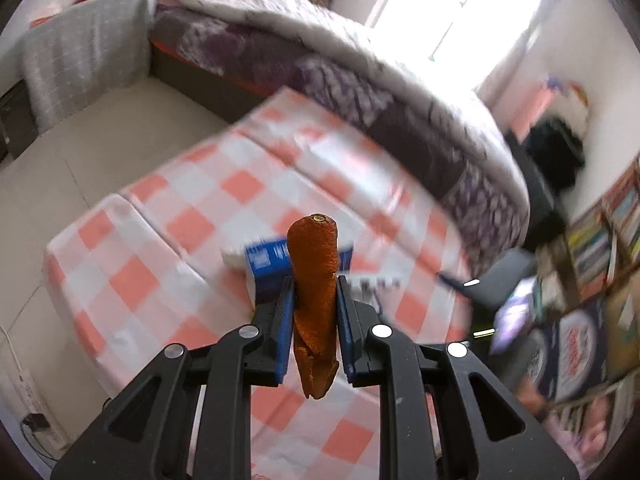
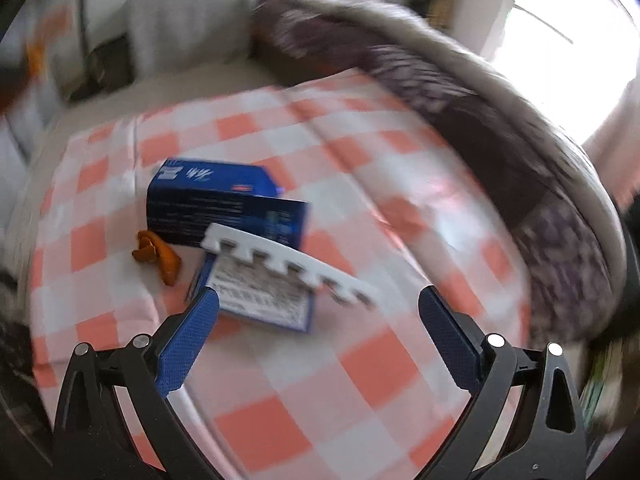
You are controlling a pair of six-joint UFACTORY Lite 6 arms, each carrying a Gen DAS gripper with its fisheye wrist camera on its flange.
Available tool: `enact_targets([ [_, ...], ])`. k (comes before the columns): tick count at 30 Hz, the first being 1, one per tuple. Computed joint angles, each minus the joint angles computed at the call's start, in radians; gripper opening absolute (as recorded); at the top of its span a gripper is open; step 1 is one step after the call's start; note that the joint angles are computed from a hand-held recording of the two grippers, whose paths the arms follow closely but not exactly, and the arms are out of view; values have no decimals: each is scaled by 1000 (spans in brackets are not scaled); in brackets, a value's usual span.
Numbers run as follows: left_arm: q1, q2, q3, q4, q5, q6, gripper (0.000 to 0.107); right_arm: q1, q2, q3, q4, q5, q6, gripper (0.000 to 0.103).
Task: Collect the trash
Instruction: 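Grasp the orange peel piece on the cloth with the left tool, then grasp the white toothed plastic strip on the blue box with the right tool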
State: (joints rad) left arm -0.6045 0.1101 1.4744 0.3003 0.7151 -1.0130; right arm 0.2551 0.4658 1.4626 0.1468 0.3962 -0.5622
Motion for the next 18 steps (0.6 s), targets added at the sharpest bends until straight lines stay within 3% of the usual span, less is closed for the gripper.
enact_targets([
  [4, 57, -33, -17, -52, -22, 24, 20, 64, 249, 274, -89, 122, 22, 96],
  [8, 104, -33, -40, -116, -32, 82, 20, 79, 374, 412, -82, 189, 6, 92],
  [10, 131, -34, -52, -162, -42, 119, 20, 60, 375, 417, 23, 227, -60, 65],
  [12, 147, -45, -66, -187, -48, 141, 20, 52, 360, 399, 71, 244, -78, 45],
  [18, 117, -69, -78, -112, -41, 73, 20, 57, 184, 143, 4, 126, 70, 35],
])
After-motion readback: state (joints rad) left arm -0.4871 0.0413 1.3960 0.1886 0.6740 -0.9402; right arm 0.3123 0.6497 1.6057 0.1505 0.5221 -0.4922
